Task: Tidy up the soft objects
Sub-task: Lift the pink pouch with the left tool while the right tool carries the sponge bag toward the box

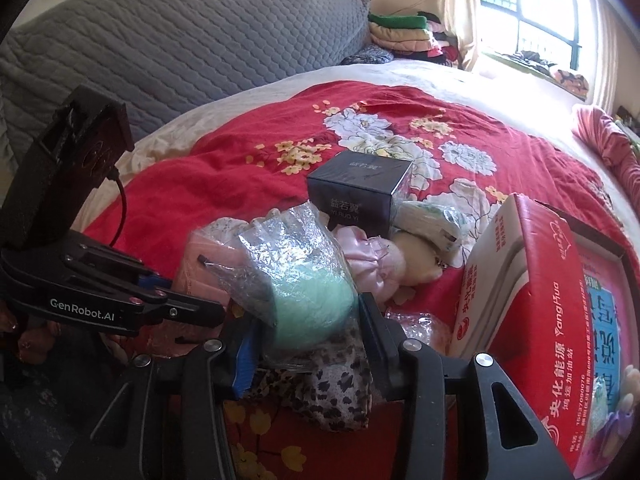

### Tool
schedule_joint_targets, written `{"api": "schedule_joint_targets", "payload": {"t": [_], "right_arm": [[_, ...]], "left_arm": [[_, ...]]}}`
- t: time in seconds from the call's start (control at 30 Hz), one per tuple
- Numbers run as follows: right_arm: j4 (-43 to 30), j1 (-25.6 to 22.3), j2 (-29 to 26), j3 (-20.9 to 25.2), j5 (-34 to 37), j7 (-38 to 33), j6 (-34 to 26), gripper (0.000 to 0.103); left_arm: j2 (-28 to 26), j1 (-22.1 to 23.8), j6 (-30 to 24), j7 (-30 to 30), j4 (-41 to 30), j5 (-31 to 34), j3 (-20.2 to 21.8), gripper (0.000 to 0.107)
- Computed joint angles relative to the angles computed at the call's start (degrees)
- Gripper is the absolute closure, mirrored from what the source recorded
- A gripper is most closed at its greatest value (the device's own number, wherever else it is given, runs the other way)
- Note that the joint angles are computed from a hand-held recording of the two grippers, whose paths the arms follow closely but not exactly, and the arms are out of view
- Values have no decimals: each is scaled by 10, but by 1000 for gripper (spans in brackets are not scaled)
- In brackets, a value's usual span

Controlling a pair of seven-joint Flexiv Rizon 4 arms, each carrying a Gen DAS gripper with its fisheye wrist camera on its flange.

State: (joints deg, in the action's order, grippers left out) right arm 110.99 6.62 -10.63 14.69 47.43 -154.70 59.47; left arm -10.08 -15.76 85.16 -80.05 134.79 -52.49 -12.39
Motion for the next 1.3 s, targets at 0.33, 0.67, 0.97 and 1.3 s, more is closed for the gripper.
{"api": "schedule_joint_targets", "payload": {"t": [0.33,0.67,0.97,1.3], "right_arm": [[-13,-22,25,-17,70,-26,-32,56],[-19,-33,58,-48,139,-67,-58,56],[-24,-42,79,-75,181,-76,-60,56],[-31,-58,96,-102,221,-97,-47,56]], "left_arm": [[19,-5,21,-89,9,118,26,91],[42,-14,-17,-262,-43,355,91,91],[33,-15,-77,-358,-137,509,99,91],[-6,-36,-124,-385,-245,575,94,91]]}}
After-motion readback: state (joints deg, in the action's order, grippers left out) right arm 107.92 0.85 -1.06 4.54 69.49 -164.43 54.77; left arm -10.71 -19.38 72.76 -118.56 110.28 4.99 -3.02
